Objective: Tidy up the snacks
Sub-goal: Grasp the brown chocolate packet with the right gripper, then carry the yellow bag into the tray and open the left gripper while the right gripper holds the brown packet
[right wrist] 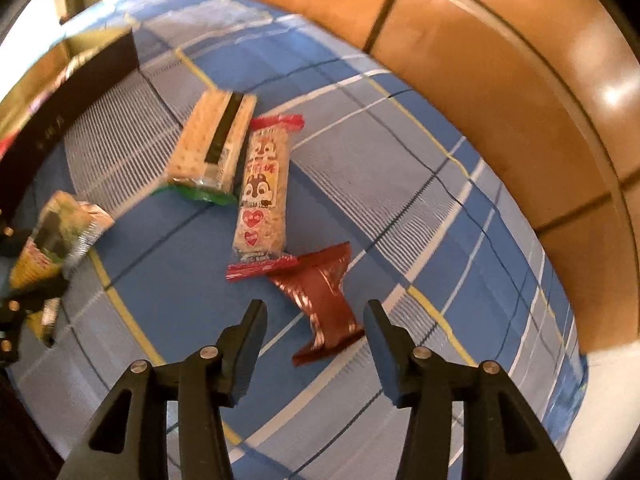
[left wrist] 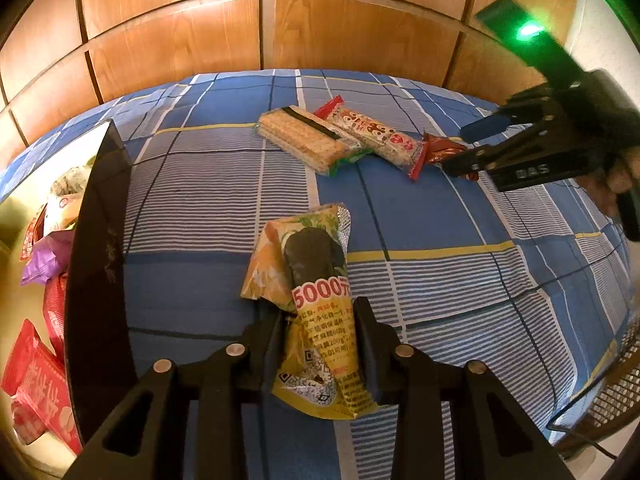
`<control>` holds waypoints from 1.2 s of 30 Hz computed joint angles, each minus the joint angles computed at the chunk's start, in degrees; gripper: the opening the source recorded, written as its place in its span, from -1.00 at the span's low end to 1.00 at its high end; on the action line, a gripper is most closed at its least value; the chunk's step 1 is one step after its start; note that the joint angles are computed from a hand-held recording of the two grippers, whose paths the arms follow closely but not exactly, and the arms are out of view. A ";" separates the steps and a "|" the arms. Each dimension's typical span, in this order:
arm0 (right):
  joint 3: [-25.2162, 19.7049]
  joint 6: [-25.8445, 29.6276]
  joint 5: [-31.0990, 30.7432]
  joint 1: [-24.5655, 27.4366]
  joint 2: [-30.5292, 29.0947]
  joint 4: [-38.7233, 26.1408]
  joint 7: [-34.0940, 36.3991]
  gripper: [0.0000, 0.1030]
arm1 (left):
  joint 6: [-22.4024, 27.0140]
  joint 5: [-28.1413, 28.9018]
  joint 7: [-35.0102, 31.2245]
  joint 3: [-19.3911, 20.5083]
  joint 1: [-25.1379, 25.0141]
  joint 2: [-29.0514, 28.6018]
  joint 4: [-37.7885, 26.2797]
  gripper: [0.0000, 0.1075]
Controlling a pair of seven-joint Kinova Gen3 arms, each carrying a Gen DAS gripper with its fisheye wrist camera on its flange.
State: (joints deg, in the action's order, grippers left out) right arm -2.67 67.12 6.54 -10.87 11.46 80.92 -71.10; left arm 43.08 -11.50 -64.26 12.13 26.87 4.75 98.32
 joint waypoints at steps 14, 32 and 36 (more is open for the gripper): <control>0.37 -4.86 -3.34 0.75 -6.10 9.48 -11.75 -0.57 | -0.78 -2.46 1.90 0.14 0.77 -0.04 0.54 -0.37; -1.07 -16.70 -8.22 1.54 -16.19 24.01 -23.46 -0.56 | 0.94 0.08 -0.08 0.87 -0.42 -4.17 -0.37 -0.49; -1.14 -18.21 -8.05 1.54 -17.08 25.35 -24.08 -0.53 | 2.52 0.25 0.96 1.32 -1.60 -6.59 -1.48 -0.49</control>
